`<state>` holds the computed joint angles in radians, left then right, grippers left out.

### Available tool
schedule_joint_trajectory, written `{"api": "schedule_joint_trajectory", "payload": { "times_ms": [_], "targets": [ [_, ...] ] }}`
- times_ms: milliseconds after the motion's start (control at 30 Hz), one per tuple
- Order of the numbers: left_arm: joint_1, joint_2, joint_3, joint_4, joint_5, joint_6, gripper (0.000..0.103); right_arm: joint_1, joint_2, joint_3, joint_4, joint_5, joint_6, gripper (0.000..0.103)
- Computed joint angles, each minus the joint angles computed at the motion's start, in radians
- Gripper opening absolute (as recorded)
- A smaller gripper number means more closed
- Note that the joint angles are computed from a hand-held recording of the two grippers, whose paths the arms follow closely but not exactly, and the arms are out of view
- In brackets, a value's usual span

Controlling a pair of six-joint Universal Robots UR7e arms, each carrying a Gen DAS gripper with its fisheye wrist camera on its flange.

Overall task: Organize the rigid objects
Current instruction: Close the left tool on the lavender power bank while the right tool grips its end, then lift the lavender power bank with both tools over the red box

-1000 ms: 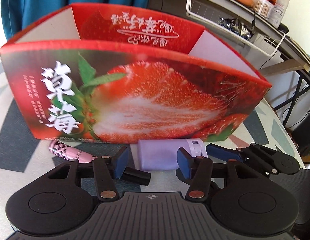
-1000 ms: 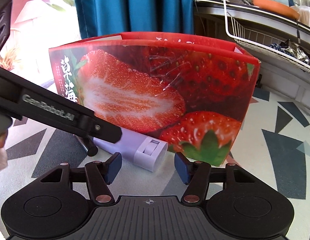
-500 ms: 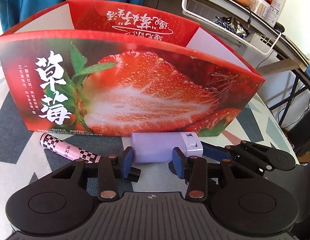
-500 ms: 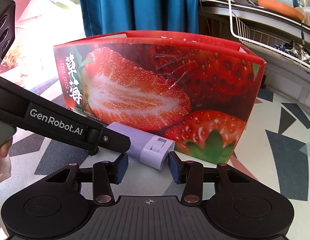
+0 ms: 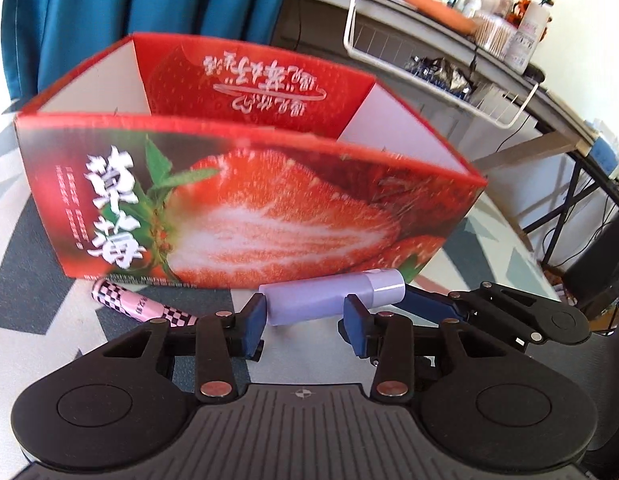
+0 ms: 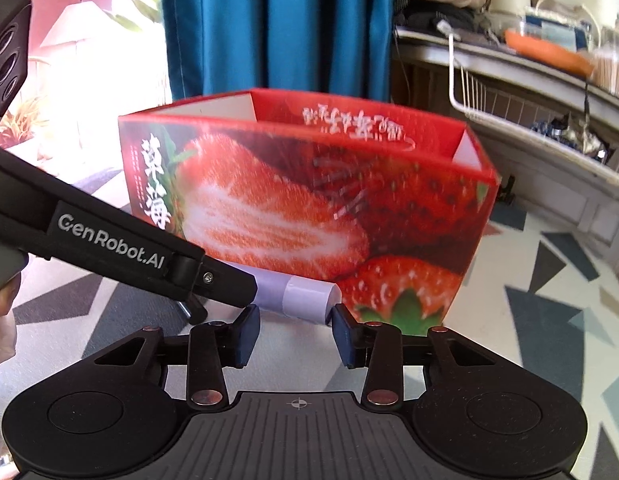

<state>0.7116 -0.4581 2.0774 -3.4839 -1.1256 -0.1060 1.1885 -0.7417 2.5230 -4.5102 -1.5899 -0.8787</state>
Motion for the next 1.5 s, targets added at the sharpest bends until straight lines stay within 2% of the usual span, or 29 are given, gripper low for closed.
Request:
{"api": "schedule_joint_trajectory", "payload": {
  "times_ms": [267,500,733,967,1100,1400,1500],
  "targets": [
    [-0.047,-0.067,0.058,-0.088,-0.006,0.022,0.044,0.075,-0.024,0.031,-0.093,-0.014,-0.036,0.037],
    [-0.057,-0.113,0.057,-0.11,-0.019,0.032,0.044,0.155,-0.098,0.007,-0.047,-0.049,-0.07,0.037],
    [-0.016,-0.115,-0.033,-0.06,-0.061,0.026,0.043,0.227,-0.194,-0.087,0.138,-0.11,-0.097,0.037],
    [0.028,-0.08,-0.161,0.073,-0.046,0.038,0.043,0.218,-0.24,-0.2,0.376,-0.136,-0.072,0.037],
    [0.041,-0.064,-0.21,0.137,-0.029,0.043,0.043,0.216,-0.254,-0.256,0.5,-0.162,-0.029,0.037],
    [0.063,-0.038,-0.277,0.238,-0.004,0.033,0.043,0.216,-0.251,-0.329,0.648,-0.214,0.023,0.036],
    [0.073,-0.035,-0.294,0.271,-0.016,0.021,0.043,0.209,-0.253,-0.34,0.686,-0.221,0.052,0.036]
  ]
}}
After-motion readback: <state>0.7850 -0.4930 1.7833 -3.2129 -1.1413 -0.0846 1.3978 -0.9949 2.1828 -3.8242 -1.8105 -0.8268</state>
